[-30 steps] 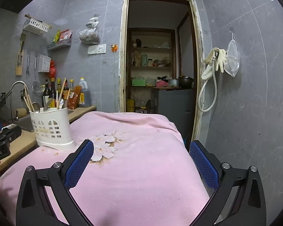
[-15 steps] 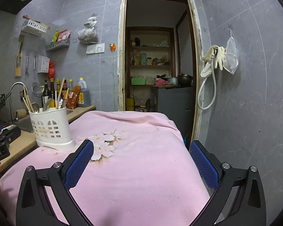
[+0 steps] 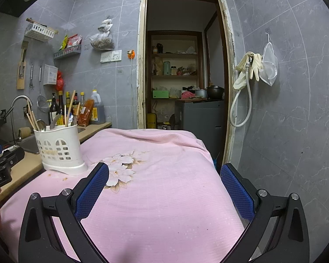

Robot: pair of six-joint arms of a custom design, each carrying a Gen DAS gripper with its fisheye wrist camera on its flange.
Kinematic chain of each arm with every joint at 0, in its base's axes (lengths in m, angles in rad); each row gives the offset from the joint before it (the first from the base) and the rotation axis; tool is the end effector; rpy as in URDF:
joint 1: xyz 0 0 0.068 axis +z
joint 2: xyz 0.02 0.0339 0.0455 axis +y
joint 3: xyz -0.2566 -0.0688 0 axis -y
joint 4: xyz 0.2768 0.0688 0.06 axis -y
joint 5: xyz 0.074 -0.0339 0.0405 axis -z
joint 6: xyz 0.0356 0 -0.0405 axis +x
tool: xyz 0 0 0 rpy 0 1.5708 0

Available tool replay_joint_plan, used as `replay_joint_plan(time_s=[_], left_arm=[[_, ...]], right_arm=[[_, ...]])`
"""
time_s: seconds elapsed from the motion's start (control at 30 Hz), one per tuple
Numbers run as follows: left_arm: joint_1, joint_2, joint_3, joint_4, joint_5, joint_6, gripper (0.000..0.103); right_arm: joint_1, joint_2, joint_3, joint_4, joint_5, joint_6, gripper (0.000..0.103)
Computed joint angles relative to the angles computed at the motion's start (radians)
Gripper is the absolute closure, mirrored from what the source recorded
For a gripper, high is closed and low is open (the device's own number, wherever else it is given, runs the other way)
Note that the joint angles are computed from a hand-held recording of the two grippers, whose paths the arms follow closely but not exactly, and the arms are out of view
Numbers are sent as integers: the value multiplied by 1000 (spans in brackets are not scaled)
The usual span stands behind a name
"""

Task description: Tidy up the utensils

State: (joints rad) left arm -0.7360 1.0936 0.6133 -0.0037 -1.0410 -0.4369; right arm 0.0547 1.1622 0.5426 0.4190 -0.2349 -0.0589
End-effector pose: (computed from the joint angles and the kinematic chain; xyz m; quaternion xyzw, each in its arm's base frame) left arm 0.2109 -0.1496 0.2239 -0.1436 0.7726 0.1063 0.6092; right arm 0.2838 0.0238 0.2154 -0.1177 0.7636 0.0894 0.6286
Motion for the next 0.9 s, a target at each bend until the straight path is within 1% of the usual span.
replay_joint_plan(time_s=[0.9], left_arm=[[1,1,2,-3,4,1,7]], right_arm=[[-1,4,-6,4,-3,5,0]])
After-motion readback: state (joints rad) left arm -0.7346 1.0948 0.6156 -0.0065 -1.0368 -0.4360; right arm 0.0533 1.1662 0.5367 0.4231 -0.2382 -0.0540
